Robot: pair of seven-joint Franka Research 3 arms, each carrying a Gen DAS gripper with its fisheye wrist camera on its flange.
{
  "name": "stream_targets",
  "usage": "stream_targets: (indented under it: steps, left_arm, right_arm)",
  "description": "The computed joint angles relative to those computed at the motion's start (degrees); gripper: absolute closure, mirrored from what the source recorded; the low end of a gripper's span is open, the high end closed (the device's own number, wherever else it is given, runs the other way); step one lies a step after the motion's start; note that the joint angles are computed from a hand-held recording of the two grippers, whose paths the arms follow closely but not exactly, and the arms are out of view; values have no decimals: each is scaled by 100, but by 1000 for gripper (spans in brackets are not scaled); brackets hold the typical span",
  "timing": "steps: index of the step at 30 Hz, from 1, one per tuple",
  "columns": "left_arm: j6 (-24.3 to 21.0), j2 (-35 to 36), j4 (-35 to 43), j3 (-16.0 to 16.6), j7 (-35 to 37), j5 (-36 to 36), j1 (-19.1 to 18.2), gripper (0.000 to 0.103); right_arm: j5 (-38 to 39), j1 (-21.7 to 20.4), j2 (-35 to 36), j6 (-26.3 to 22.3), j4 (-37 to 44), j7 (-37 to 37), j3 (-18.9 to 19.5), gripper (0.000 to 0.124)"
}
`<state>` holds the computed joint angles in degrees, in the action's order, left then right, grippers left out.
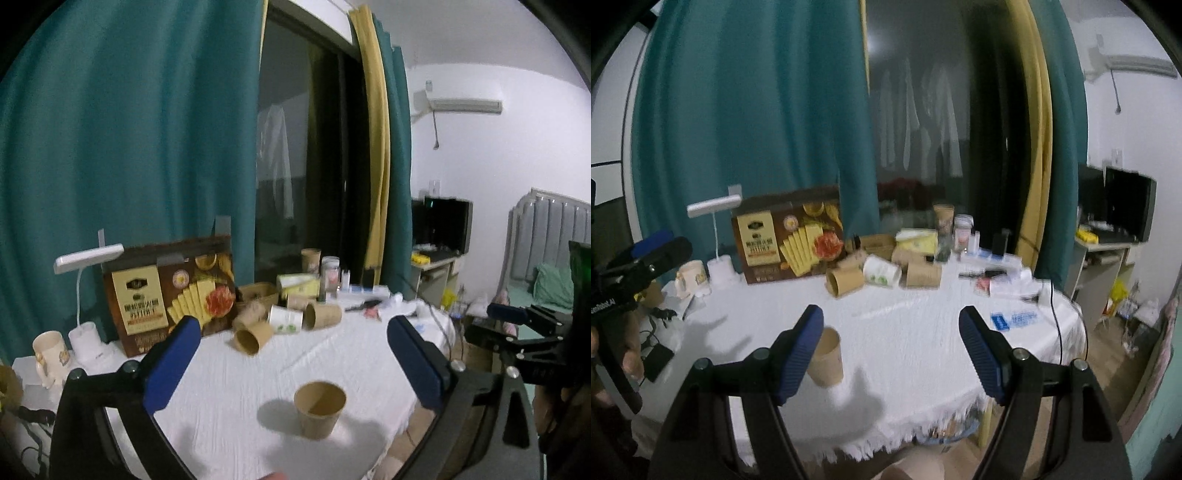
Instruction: Flip cup upright
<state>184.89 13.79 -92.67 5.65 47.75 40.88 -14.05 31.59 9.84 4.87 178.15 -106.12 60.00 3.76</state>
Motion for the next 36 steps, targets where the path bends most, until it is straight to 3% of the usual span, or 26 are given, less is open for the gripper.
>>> stream_targets:
  steps: [4, 7, 9, 11, 15, 18, 21, 25, 29, 36]
  left_arm:
    - [242, -26, 80, 1281, -977, 732, -951, 2]
    - [366, -32, 111, 1714, -1447, 1088, -1204, 2]
    - [420, -44, 95, 1791, -1572, 1159, -1204, 2]
    - [413, -61, 60, 1621, -1481, 1091, -1015, 2]
    - [363, -109, -50, 908, -994, 732, -356, 2]
    - [373, -141, -123, 642, -706, 512, -104, 2]
    - [300, -105, -162, -302, 11, -29, 676, 2]
    - [312, -97, -265, -1083, 619, -534, 1308, 2]
    - [245, -73, -290, -1327, 955, -919, 1476, 2]
    - [159, -74, -325, -1185, 1377, -1417, 1259, 2]
  right_arm:
    - [152, 33, -13, 132, 171, -207, 104, 48]
    - [139, 83, 31, 104, 307, -244, 132, 46]
    - [68, 137, 94, 56, 414, -164, 128, 46]
    - [-40, 184, 158, -2, 497, -61, 112, 45]
    - [-388, 290, 292, -55, 644, 257, 60, 42]
    - [-525, 314, 352, -74, 694, 402, 62, 40]
    - [-770, 388, 412, -111, 738, 678, -23, 38]
    - [-932, 370, 427, -124, 729, 867, -32, 37]
    - [-1004, 330, 438, -150, 732, 937, -19, 37]
    - [-836, 206, 439, -118, 724, 719, 132, 37]
